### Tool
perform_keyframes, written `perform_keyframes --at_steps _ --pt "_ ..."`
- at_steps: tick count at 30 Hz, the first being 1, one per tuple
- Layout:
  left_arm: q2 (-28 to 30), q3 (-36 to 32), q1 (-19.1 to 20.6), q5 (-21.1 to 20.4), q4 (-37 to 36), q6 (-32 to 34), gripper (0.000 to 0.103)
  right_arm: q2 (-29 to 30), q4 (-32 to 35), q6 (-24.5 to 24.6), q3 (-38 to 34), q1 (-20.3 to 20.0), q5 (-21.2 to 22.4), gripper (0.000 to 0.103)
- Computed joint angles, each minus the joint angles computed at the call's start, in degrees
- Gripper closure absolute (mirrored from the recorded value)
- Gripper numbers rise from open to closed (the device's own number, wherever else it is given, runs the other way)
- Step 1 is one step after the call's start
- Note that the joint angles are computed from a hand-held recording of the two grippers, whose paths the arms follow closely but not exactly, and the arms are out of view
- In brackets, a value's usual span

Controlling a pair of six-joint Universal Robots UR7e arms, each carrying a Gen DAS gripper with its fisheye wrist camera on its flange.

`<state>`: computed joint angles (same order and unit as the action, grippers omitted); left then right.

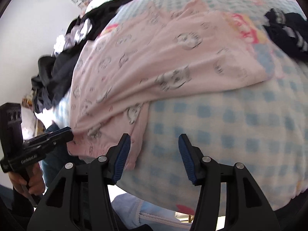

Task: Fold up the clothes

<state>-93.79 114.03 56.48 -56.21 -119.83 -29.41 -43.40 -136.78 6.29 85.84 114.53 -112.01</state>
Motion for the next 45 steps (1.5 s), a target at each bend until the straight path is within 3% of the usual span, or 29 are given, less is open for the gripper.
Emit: perform_keyframes --at_steps 6,9,18,26,27,28,29,30,32,37,41,45 --pt "10.18 -5.9 -1.27 -1.56 -6.54 13.29 0.069 -3.68 -3.81 4.76 2.71 -1.75 -5.66 0.05" --pt "15.16 -8.9 -2.18 -1.2 -5.34 18.61 0.069 -5.76 -4.48 6.92 4.58 -3.21 -7.34 0.049" --pt "28.84 -16.74 -3.47 -1.0 -4.77 24.47 0.061 -7.28 -6.06 7.83 5.96 -5.47 -5.74 0.049" --pt "33.41 -17.67 -3.48 -1.08 -8.2 28.51 0.061 -8.37 -8.06 7.67 6.94 -6.03 -8.27 0.05" --pt "33.93 -17.76 -3.44 -0.53 -7.54 28.88 0.061 -8.18 -7.91 7.77 6.76 -6.07 -8.84 0.049" --pt "34.45 -17.85 -3.4 0.05 -6.91 29.2 0.075 -7.94 -7.62 8.01 6.51 -6.12 -9.27 0.049" --pt "34.61 -17.78 -3.46 0.92 -6.75 28.82 0.09 -7.61 -7.14 8.46 6.09 -6.19 -9.52 0.049" --pt "34.09 -18.14 -3.02 -0.21 -6.77 27.24 0.098 -7.18 -6.64 8.98 5.5 -6.22 -9.54 0.049" --pt "33.02 -18.82 -2.14 -2.39 -6.98 24.12 0.098 -6.32 -6.45 9.12 4.34 -6.04 -9.49 0.047" --pt "23.63 -17.18 -0.14 -3.29 -14.84 17.24 0.099 -3.4 -5.63 5.53 -0.19 -4.9 -7.26 0.047" --pt "17.51 -18.59 2.76 1.2 -15.03 12.2 0.099 1.28 -1.78 1.84 -7.01 -3.82 -6.14 0.047" --pt "14.16 -20.75 6.19 8.0 -7.89 7.31 0.1 7.12 2.09 -1.27 -15.08 -2.84 -4.17 0.047"
